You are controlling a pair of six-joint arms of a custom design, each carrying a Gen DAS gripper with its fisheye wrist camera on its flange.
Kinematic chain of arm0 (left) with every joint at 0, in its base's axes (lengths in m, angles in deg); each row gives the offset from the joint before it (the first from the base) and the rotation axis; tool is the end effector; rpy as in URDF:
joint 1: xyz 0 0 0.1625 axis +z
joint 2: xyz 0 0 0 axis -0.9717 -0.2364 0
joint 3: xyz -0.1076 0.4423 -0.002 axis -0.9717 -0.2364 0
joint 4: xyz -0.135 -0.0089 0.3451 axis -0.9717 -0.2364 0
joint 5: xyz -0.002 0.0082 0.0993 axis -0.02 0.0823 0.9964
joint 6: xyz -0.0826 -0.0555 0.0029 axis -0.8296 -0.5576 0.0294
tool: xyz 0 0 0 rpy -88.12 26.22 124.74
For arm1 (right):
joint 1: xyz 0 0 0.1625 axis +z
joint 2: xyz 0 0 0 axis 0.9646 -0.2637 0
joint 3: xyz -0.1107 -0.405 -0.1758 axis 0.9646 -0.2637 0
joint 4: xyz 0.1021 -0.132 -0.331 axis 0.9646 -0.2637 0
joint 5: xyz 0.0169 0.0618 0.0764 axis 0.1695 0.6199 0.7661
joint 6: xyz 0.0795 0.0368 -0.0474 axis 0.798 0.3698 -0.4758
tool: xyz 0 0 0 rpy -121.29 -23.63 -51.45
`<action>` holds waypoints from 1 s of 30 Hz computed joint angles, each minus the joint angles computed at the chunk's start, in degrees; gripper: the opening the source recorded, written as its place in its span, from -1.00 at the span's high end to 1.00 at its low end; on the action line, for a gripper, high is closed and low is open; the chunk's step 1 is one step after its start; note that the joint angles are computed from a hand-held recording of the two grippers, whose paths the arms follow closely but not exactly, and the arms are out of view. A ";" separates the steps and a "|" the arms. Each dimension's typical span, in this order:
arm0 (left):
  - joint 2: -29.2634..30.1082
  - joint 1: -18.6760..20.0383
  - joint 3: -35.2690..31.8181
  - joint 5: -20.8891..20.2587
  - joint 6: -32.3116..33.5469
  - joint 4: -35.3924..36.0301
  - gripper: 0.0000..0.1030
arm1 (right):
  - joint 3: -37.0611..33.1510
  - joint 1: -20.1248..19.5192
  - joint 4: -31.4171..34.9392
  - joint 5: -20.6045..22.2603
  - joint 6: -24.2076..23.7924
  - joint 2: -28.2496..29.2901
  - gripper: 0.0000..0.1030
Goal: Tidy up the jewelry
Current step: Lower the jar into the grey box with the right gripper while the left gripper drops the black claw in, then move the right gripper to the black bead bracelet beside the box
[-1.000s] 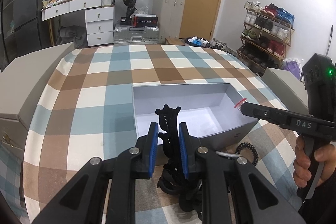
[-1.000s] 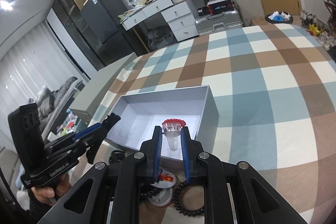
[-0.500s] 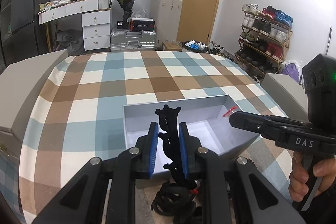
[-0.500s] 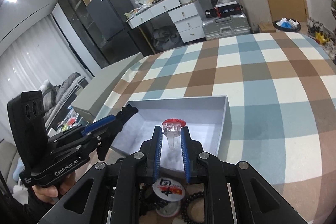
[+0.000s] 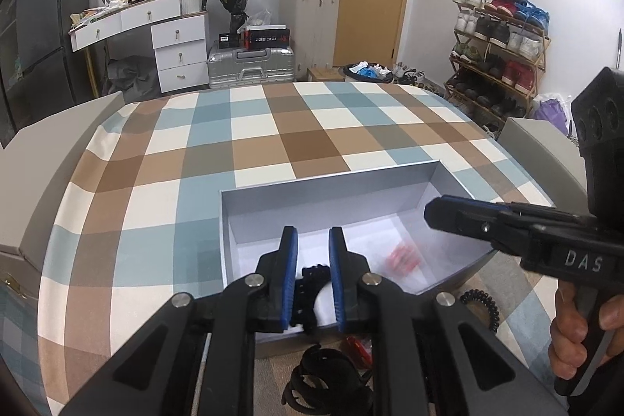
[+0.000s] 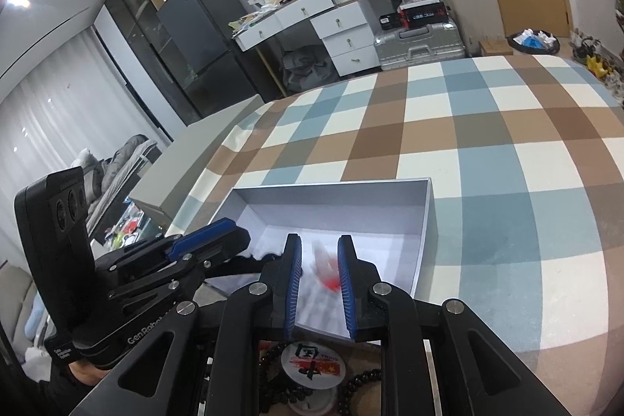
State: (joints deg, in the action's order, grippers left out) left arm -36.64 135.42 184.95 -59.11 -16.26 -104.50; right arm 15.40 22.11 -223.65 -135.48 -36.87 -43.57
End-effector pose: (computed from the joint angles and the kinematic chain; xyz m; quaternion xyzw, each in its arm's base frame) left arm -0.1499 -0.6608 0.1456 0.1181 0.8493 -0.3996 0.3241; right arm 0.2312 -0.7777 0.0247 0.3504 -0.9171 0.1883 0.0264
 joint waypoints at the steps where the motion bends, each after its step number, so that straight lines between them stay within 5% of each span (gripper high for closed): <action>1: -0.28 -0.18 0.43 0.21 -0.42 0.13 0.79 | 0.03 -0.04 0.12 0.28 0.17 -0.10 0.62; 3: -0.63 -0.46 0.97 0.31 -1.34 0.11 0.79 | 0.78 -0.16 -0.56 1.00 0.03 -0.61 0.60; 6: -1.68 -1.16 2.48 0.36 -2.78 -0.24 0.72 | 3.44 -0.32 -3.47 1.27 -1.01 -2.24 0.30; 9: -2.25 -2.36 4.13 1.90 -3.11 -1.63 0.21 | 7.18 -0.79 -6.35 1.51 -2.14 -4.81 -0.12; 11: -2.69 -3.03 5.60 2.31 -4.08 -3.13 -0.39 | 9.36 -0.89 -7.71 0.15 -3.24 -6.36 -0.30; 13: -3.27 -3.57 7.11 2.23 -5.75 -4.09 -0.56 | 11.37 -1.18 -8.34 -1.22 -3.83 -7.91 -0.75; 15: -3.69 -4.00 8.27 2.59 -7.23 -3.88 -0.63 | 13.09 -1.56 -9.07 -2.39 -4.04 -9.05 -0.90; 19: -3.47 -4.65 9.99 3.82 -8.16 -5.26 -0.98 | 14.78 -1.99 -7.07 -4.60 -7.80 -10.34 -0.90; 27: -2.98 -4.10 11.87 4.53 -12.70 -4.14 -0.98 | 14.46 -1.83 -5.20 -8.57 -10.51 -9.46 -0.87; 30: -3.11 -3.80 12.45 3.86 -14.33 -2.10 -0.98 | 13.89 -1.83 -4.87 -10.43 -10.17 -8.69 -0.69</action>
